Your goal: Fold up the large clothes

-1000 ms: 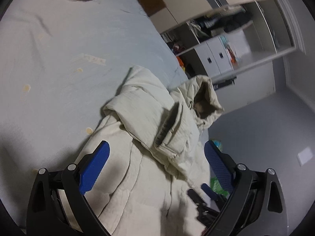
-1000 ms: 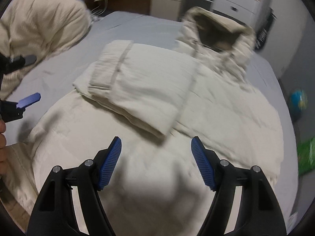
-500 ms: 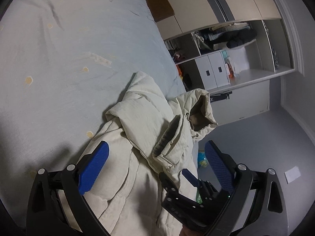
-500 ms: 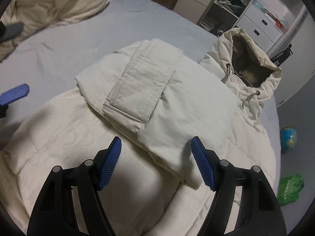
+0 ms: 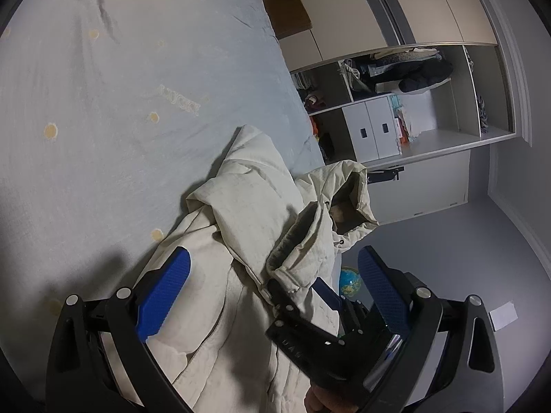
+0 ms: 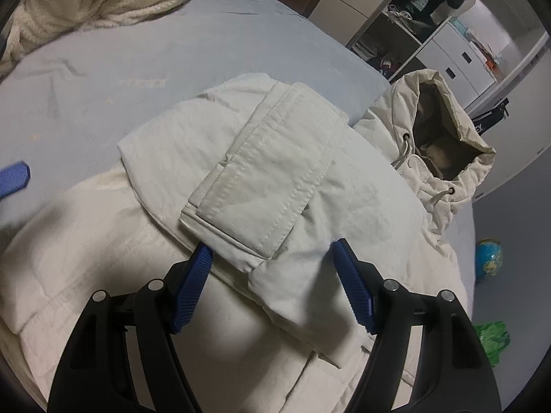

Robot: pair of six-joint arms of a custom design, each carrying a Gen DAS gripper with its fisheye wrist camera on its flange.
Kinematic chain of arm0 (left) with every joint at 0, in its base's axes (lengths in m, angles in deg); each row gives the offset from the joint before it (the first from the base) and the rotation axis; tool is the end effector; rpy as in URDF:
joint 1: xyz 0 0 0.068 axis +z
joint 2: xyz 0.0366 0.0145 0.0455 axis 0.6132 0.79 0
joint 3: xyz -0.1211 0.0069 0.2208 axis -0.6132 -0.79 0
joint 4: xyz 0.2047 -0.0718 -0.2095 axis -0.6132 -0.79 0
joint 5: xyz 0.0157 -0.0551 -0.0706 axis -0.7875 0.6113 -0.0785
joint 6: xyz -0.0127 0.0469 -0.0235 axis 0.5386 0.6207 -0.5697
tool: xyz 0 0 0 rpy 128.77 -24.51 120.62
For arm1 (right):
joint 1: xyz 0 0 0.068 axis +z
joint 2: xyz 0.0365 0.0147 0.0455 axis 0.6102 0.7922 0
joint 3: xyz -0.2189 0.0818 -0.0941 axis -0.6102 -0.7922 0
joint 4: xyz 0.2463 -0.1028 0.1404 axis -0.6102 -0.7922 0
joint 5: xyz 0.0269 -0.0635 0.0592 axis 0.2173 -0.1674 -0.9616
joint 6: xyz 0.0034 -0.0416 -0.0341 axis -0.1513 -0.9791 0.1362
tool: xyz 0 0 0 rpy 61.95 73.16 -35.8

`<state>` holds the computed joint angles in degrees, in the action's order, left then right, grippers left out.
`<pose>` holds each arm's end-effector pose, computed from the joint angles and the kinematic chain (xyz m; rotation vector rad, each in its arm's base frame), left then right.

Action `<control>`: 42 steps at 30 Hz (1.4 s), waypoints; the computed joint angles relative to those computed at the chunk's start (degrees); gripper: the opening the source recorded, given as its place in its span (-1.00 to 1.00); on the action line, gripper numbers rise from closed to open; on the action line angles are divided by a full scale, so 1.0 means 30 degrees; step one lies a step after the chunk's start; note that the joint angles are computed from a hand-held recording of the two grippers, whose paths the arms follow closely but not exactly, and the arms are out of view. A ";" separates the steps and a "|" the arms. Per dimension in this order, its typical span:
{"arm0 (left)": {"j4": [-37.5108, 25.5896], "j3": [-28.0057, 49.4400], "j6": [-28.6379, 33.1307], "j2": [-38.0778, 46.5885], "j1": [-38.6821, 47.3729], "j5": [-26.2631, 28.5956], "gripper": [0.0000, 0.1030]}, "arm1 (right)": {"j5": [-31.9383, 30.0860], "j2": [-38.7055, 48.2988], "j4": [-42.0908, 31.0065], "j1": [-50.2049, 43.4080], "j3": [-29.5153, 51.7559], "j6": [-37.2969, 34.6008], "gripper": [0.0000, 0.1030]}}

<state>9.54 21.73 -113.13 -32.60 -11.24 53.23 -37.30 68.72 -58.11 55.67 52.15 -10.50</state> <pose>0.1378 -0.1571 0.2502 -0.5701 2.1599 -1.3374 0.1884 0.0470 0.2572 -0.4631 2.4954 -0.4590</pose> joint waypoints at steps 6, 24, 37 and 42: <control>0.0004 -0.0151 -0.0103 -0.0174 0.0018 0.0036 0.82 | -0.3052 -0.0855 0.0062 -0.3228 0.0929 0.0061 -0.47; 0.0020 0.0024 0.0310 0.0225 0.0137 0.0269 0.82 | -2.0189 0.2177 -0.4072 -2.5933 0.4359 -0.4085 -0.52; -0.0058 0.0635 0.0686 0.1281 -0.0131 0.0201 0.82 | -2.3855 0.8134 -0.6704 -3.1220 0.6079 -0.6773 -0.01; -0.0047 0.0722 0.0864 0.1488 -0.0141 0.0206 0.82 | -2.3538 0.9845 -0.5577 -3.1621 0.6589 -0.5361 -0.75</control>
<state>9.40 23.90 -110.53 -28.14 -11.67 53.84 -107.92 98.26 -74.84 -39.19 71.91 -26.58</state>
